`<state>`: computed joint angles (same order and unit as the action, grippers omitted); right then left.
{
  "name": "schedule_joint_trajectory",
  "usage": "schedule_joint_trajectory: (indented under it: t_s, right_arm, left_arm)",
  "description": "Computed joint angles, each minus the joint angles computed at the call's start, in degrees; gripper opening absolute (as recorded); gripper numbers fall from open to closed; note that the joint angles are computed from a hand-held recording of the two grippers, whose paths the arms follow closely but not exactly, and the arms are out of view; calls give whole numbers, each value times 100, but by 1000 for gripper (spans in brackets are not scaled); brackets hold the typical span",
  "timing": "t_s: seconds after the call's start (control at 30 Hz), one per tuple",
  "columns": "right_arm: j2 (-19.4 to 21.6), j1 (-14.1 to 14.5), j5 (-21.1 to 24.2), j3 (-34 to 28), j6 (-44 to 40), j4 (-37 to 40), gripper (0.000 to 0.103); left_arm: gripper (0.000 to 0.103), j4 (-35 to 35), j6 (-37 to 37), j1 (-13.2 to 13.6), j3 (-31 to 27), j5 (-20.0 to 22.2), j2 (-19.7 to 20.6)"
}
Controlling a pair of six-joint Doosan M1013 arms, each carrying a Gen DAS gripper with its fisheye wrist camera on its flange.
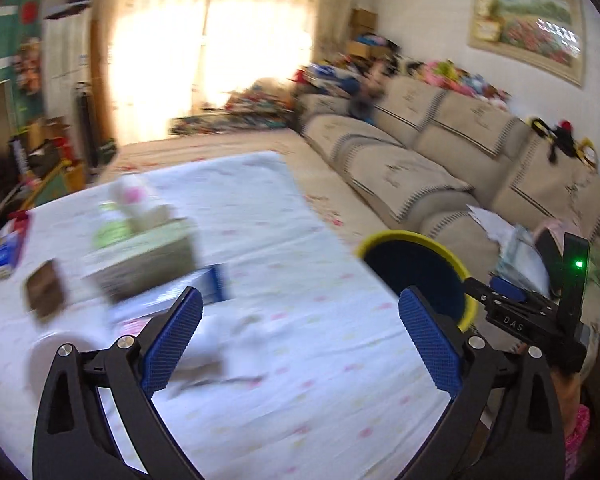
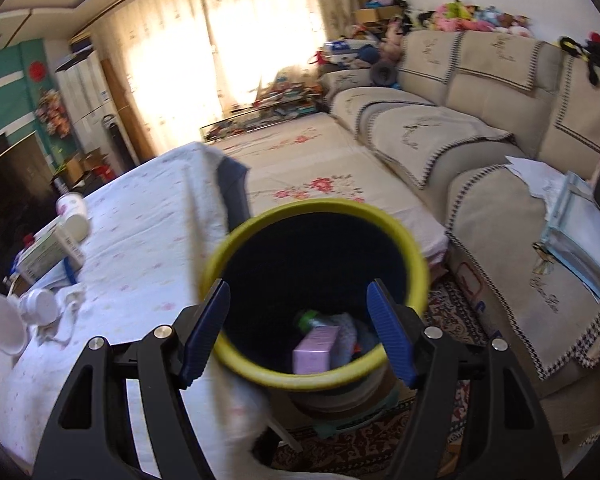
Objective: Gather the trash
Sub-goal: 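Reach the right tool to the white supplement bottle and grasp it, then carry the bottle with the right tool over the bin and release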
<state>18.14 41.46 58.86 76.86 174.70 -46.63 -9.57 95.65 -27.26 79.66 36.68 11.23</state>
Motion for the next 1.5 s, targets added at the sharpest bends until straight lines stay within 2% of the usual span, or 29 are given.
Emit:
schedule_joint_trajectory:
  t_s: [0.07,0.2,0.4,0.5,0.57,0.8,0.97,1.27,1.3,1.5]
  right_arm:
    - [137,41,-145,-211,-308,115,67]
    - [481,138,-485,-764,-1107,476,67]
    - [1114,295,-836,-1820,-2525,1305,67]
    - [1425,369,-766,-2366,-3084,1687,67]
    - [1684,429,-558,-2811,-3316,1794,68]
    - [2471,586,333,-4135,-3370,1759,85]
    - [2983,605,1075,-5015,-3399,1752,85]
    - [3715,627,2054,-6357,-3586,1456,86]
    - [3742,625,2091,-6396,-3590,1429,82]
    - [3201,621,1462,-5373,-3083,1237,82]
  left_arm:
    - [98,711,-719,158,327,-244,-285]
    - [98,1926,-1982,483,781,-432,-683]
    - [98,2517,-2845,1028,1188,-510,-1012]
    - [98,2374,-2839,1232,1308,-546,-1080]
    - [98,2372,-2913,1245,1376,-555,-1116]
    - [98,1508,-2212,1488,1477,-664,-1128]
    - [98,990,-1778,1588,1475,-675,-1087]
    - [98,363,-1302,1685,1544,-707,-1034]
    - [98,333,-1276,1690,1558,-710,-1038]
    - [98,312,-1262,1702,1583,-719,-1043]
